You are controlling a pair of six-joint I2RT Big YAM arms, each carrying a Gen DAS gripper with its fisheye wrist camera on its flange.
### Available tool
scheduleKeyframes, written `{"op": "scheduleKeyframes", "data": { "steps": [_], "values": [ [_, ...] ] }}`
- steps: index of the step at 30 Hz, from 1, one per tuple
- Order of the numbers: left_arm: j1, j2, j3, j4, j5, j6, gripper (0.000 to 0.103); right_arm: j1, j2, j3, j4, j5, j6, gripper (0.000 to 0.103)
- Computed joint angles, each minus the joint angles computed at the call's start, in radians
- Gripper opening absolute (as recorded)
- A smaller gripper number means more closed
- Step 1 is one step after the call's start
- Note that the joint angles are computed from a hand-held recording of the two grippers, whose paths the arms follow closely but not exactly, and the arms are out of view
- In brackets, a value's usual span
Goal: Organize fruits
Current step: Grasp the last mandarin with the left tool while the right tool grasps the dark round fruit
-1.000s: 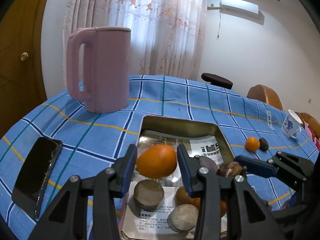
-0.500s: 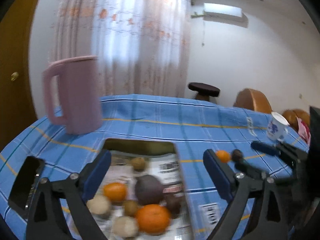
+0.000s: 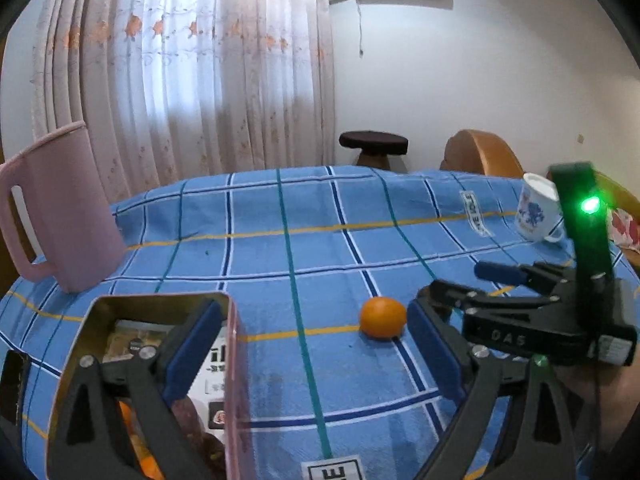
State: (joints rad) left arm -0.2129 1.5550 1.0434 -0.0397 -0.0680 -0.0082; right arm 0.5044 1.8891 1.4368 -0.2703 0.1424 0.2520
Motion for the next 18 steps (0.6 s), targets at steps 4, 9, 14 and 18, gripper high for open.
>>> {"op": "scheduleKeyframes", "data": {
  "steps": [4, 9, 14, 18],
  "values": [
    [0.002, 0.0, 0.001, 0.002, -0.061, 0.023, 0.096, -0.001, 0.031, 0.045, -0.051, -0.019, 0.004, 0.062],
    [0.011, -0.009, 0.009, -0.03, -0.016, -0.001, 0.096, -0.006, 0.08, 0.118, -0.146, -0.088, -0.017, 0.05],
    [-0.014, 0.012, 0.042, -0.072, -0.013, 0.01, 0.098, -0.016, 0.063, 0.086, -0.116, -0.135, -0.006, 0.041],
    [-0.03, 0.06, 0.1, -0.155, 0.03, 0.007, 0.098, -0.02, 0.007, 0.003, -0.04, -0.08, -0.002, 0.041]
  ]
}}
